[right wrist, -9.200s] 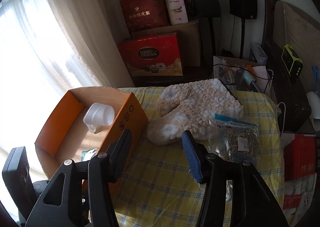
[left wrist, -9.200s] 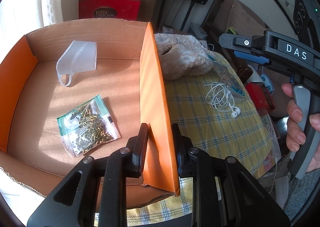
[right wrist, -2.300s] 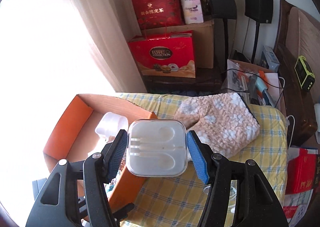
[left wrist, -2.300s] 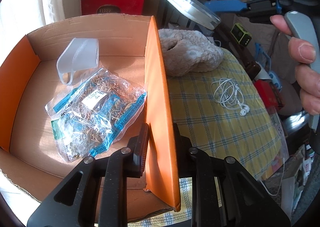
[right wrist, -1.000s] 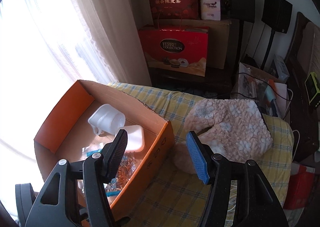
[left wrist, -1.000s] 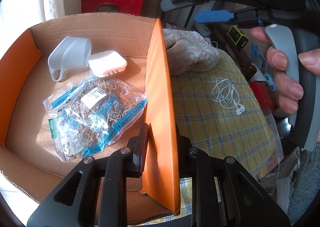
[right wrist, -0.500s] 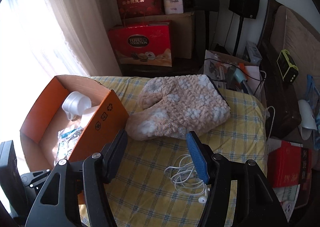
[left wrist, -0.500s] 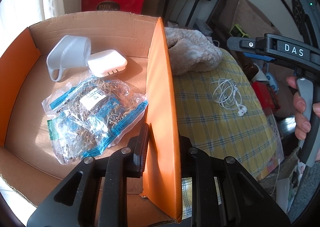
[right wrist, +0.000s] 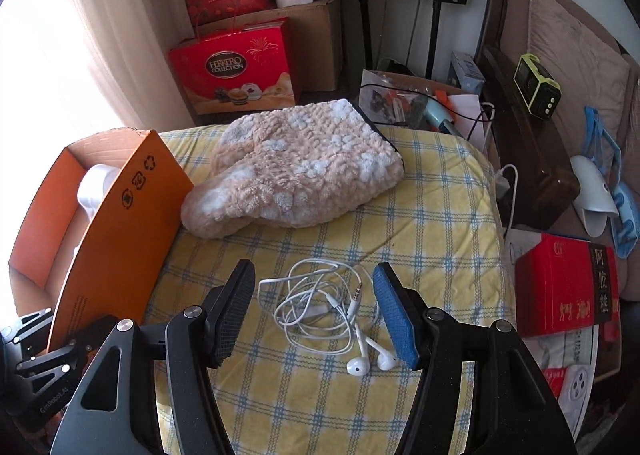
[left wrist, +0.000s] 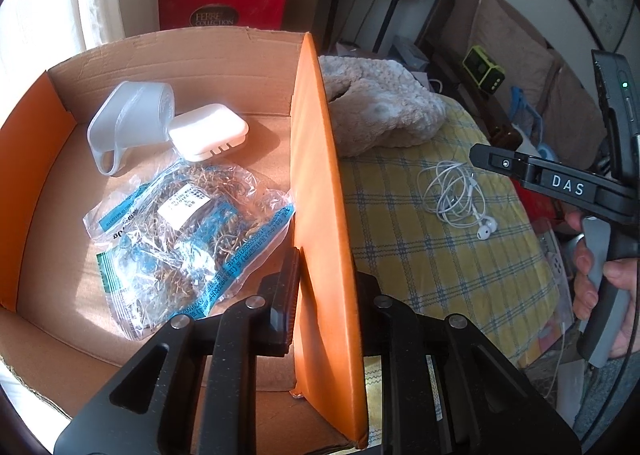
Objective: Organize objects
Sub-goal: 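Grasp the white wired earphones on the bed with the right tool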
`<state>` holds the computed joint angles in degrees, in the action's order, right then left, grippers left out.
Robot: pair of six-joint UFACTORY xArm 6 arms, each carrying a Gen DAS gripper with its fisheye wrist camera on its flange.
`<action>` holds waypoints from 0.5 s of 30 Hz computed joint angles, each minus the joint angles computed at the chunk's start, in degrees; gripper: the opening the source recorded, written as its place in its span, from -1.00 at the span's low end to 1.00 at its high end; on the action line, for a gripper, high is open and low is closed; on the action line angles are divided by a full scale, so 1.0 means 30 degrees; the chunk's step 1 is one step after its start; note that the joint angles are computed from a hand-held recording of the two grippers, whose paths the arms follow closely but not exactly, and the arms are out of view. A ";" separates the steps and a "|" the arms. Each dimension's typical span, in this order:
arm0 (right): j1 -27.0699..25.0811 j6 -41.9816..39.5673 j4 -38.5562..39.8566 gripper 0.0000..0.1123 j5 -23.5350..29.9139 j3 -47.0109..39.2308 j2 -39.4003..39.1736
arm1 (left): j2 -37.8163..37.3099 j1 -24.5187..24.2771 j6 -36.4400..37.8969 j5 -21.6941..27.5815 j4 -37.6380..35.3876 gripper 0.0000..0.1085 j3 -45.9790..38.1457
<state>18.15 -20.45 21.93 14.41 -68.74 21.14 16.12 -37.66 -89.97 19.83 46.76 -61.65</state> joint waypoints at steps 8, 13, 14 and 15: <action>-0.0174 0.1418 -0.1625 0.12 -0.0542 -0.0133 0.0931 | 0.0349 -0.0049 0.0059 -0.0133 -0.0128 -0.66 -0.0363; -0.0193 0.3202 -0.3528 0.12 -0.0412 -0.0957 0.2154 | 0.0394 -0.0026 0.0571 -0.0202 -0.0493 -0.66 -0.0396; -0.0208 0.3505 -0.3801 0.09 -0.0302 -0.1155 0.2397 | 0.0399 -0.0013 0.0650 -0.0225 -0.0535 -0.65 -0.0398; -0.0200 0.3453 -0.3679 -0.05 -0.0192 -0.1336 0.2608 | 0.0378 -0.0001 0.0674 -0.0264 -0.0540 -0.65 -0.0363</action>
<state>17.55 -10.09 10.90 13.84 -72.75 28.97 17.25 -37.66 -87.95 19.04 45.14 -62.74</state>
